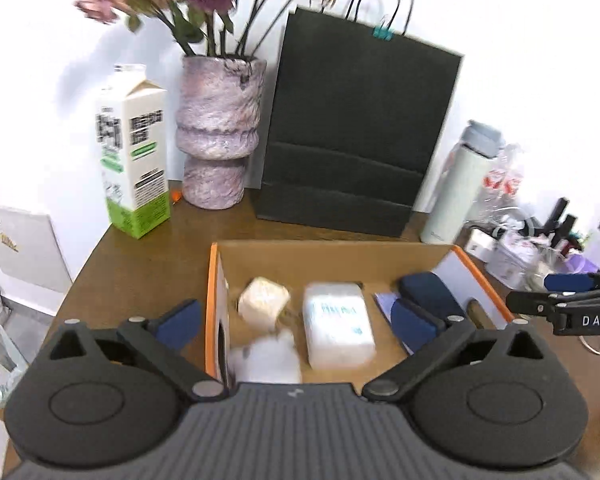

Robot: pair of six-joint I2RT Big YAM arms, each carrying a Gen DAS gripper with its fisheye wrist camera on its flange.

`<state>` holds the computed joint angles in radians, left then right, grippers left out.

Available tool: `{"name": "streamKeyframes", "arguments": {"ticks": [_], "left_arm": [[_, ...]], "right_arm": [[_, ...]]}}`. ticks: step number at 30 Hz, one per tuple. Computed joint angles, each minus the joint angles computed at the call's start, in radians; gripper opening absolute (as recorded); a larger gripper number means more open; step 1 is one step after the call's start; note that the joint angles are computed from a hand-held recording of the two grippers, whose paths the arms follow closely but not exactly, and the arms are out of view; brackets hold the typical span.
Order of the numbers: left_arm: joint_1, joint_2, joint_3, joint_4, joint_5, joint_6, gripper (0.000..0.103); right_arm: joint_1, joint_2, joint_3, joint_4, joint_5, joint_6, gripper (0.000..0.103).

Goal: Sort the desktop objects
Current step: 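Place the plug adapter and navy case into the cardboard box and release, then grasp the white bottle cap with the right tool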

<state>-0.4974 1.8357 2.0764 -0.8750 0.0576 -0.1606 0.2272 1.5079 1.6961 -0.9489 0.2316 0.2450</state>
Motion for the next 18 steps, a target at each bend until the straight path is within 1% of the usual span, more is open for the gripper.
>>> {"name": "streamKeyframes", "arguments": {"ticks": [1, 3, 4, 5, 7, 8, 10, 12, 13, 15, 16, 18], "left_arm": [[-0.001, -0.065, -0.103, 0.061, 0.003, 0.001, 0.103], [-0.014, -0.179, -0.289, 0.178, -0.017, 0.01, 0.103], [-0.022, -0.24, -0.388, 0.236, -0.023, 0.015, 0.103], [-0.026, -0.284, -0.459, 0.268, -0.022, 0.012, 0.103], [-0.039, -0.361, -0.578, 0.303, -0.012, -0.003, 0.103], [-0.047, -0.397, -0.635, 0.321, -0.016, -0.024, 0.103], [-0.067, -0.465, -0.744, 0.359, -0.026, -0.06, 0.103], [-0.086, -0.522, -0.833, 0.388, -0.04, -0.068, 0.103], [-0.096, -0.552, -0.876, 0.401, -0.054, -0.075, 0.103], [-0.124, -0.604, -0.943, 0.393, -0.128, -0.106, 0.103], [-0.14, -0.638, -0.984, 0.403, -0.16, -0.108, 0.103], [-0.156, -0.695, -1.048, 0.416, -0.172, -0.096, 0.103]], "right_arm": [[0.013, -0.059, -0.079, 0.045, -0.001, 0.016, 0.084], [0.044, -0.168, -0.239, 0.144, 0.013, 0.058, 0.088], [0.063, -0.222, -0.32, 0.19, 0.019, 0.078, 0.088], [0.083, -0.267, -0.382, 0.218, 0.029, 0.102, 0.088], [0.133, -0.339, -0.491, 0.246, 0.062, 0.161, 0.088], [0.163, -0.37, -0.538, 0.256, 0.087, 0.189, 0.088], [0.236, -0.428, -0.62, 0.268, 0.151, 0.243, 0.088], [0.314, -0.488, -0.692, 0.279, 0.209, 0.302, 0.088], [0.357, -0.52, -0.724, 0.279, 0.239, 0.346, 0.088], [0.443, -0.573, -0.776, 0.285, 0.305, 0.4, 0.088], [0.492, -0.593, -0.798, 0.284, 0.352, 0.412, 0.088], [0.593, -0.619, -0.823, 0.264, 0.443, 0.401, 0.088]]}}
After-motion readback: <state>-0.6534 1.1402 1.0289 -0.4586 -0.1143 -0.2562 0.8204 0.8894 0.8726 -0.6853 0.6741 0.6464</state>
